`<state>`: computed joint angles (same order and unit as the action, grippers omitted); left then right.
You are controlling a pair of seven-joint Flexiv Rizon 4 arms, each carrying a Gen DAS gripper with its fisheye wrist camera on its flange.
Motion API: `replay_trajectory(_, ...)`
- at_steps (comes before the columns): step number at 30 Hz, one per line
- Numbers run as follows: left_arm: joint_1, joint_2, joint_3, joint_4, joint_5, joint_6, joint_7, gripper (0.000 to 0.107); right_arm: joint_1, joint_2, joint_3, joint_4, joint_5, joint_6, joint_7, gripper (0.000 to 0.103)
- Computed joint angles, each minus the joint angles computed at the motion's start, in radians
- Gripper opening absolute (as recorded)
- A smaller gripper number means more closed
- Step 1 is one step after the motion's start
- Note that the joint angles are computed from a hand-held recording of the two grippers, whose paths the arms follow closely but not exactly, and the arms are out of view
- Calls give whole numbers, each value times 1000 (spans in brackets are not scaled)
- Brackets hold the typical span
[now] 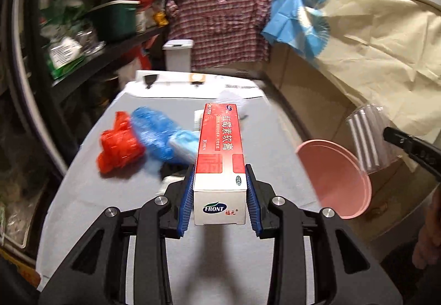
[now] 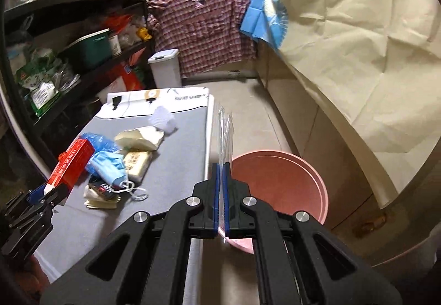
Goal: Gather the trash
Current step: 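Carry straws and toothpaste box over the pink bucket and open both tools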
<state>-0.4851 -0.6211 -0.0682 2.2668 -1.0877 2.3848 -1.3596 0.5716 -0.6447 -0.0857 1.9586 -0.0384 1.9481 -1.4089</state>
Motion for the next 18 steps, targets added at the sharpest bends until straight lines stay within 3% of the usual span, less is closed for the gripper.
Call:
replay_trajectory(12, -8, -79, 1, -205, 44, -89, 111, 34, -65, -40, -12, -61, 4, -1, 21, 3)
replay_trajectory(18, 13, -116, 7, -289, 118, -167, 126, 34, -137, -77, 23, -126, -46, -40, 50, 3)
